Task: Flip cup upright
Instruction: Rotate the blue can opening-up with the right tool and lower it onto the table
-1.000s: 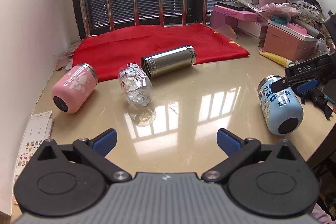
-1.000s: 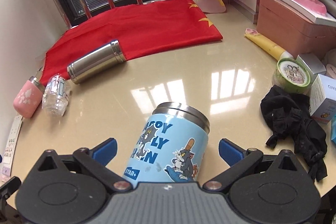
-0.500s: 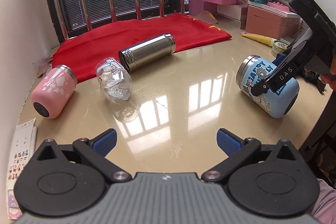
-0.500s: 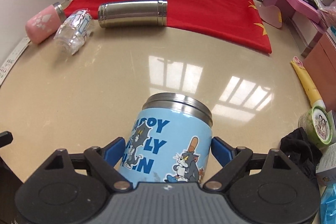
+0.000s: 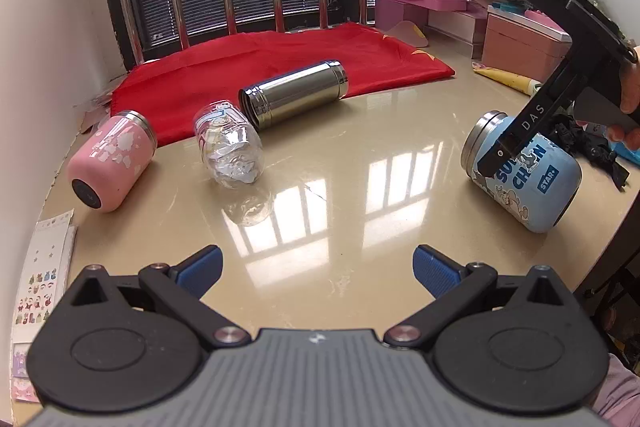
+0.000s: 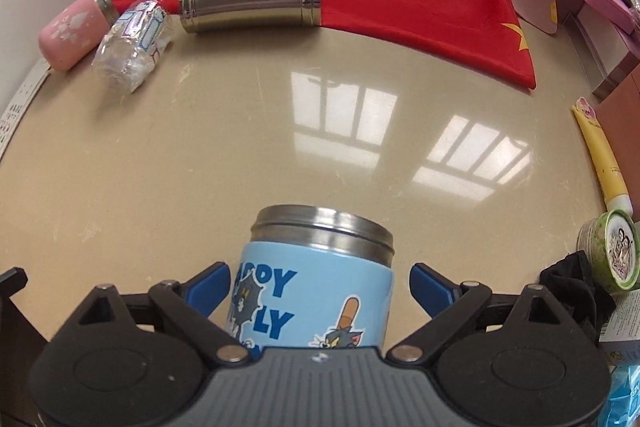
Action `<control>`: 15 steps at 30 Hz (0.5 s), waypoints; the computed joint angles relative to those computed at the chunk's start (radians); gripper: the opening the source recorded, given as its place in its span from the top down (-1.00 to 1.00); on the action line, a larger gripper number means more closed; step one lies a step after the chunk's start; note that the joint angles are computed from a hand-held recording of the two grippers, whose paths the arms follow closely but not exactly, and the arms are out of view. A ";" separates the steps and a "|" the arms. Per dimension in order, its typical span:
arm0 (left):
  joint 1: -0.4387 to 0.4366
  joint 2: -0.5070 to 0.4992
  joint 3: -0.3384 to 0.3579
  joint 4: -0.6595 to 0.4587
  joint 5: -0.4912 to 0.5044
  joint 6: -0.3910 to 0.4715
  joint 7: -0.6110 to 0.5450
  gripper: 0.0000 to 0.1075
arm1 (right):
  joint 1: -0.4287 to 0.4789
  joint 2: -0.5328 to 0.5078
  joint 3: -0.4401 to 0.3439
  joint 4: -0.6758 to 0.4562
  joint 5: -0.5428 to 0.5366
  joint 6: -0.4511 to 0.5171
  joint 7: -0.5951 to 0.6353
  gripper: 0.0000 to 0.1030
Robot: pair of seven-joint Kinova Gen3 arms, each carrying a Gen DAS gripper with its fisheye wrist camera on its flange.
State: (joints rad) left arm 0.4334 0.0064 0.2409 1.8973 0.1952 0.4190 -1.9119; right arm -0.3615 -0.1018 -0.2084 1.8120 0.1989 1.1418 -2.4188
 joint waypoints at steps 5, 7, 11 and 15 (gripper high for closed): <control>0.002 -0.006 0.000 0.006 -0.021 -0.003 0.050 -0.92 | 0.032 0.048 0.048 -0.017 -0.083 -0.006 0.040 -0.86; 0.005 -0.005 0.002 0.005 -0.047 -0.002 0.090 -0.92 | 0.041 0.061 0.061 -0.007 -0.121 -0.018 0.053 -0.66; 0.009 0.002 0.004 -0.008 -0.088 0.013 0.143 -0.92 | 0.037 0.005 0.038 0.059 -0.104 -0.094 0.016 -0.64; 0.020 0.001 0.010 -0.017 -0.134 0.017 0.205 -0.92 | 0.035 -0.145 -0.052 0.173 0.009 -0.186 -0.114 -0.63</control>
State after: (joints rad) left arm 0.4531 0.0070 0.2506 1.8802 0.0614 0.4365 -1.7068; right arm -0.3265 -0.2469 -0.2599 1.9848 0.2077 0.9554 -2.5332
